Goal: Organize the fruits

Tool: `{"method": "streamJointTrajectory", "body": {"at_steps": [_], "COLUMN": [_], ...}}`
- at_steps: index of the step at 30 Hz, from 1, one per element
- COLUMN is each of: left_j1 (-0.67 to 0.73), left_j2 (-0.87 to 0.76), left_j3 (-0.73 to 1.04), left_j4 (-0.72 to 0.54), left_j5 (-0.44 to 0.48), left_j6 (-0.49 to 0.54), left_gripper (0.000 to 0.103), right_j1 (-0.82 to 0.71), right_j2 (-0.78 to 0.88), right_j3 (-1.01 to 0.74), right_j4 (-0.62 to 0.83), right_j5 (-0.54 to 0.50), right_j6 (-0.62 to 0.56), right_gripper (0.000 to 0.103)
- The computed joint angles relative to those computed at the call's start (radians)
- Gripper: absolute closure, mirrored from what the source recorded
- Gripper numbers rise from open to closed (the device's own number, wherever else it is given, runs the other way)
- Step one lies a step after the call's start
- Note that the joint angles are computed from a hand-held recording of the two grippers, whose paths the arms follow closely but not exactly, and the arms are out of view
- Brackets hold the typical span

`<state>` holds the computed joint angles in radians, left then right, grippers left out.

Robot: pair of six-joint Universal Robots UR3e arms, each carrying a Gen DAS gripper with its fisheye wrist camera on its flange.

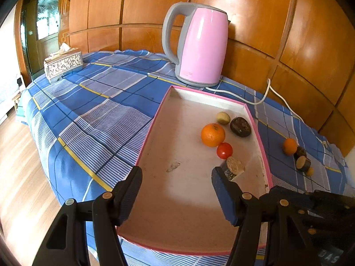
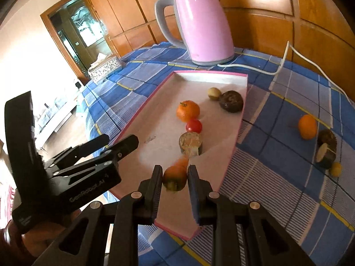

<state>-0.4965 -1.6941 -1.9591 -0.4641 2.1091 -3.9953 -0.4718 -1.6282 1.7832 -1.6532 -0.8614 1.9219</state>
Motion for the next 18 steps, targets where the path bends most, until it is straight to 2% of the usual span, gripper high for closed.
{"method": "streamJointTrajectory", "body": {"at_steps": [4,12,18], "left_j1": [-0.003,-0.018,-0.043], "left_j2": [-0.001,-0.012,-0.026], "left_j3": [0.0,0.018,0.046], "left_j4": [0.002,-0.007,-0.009], "left_j5": [0.005,0.015,0.03], "left_j6": [0.001,0.002,0.012], "left_gripper": [0.037,0.037,0.037], "right_j1": [-0.004,-0.062,-0.127], "right_j2": [-0.007,-0.056,-0.182], "right_j3": [0.03,0.061,0.207], "right_j4": [-0.044,-0.026,-0.205], "right_j5": [-0.012,0.001,0.008], "right_j6": [0.015,-0.006,0.003], "right_gripper": [0.074,0.074,0.074]}}
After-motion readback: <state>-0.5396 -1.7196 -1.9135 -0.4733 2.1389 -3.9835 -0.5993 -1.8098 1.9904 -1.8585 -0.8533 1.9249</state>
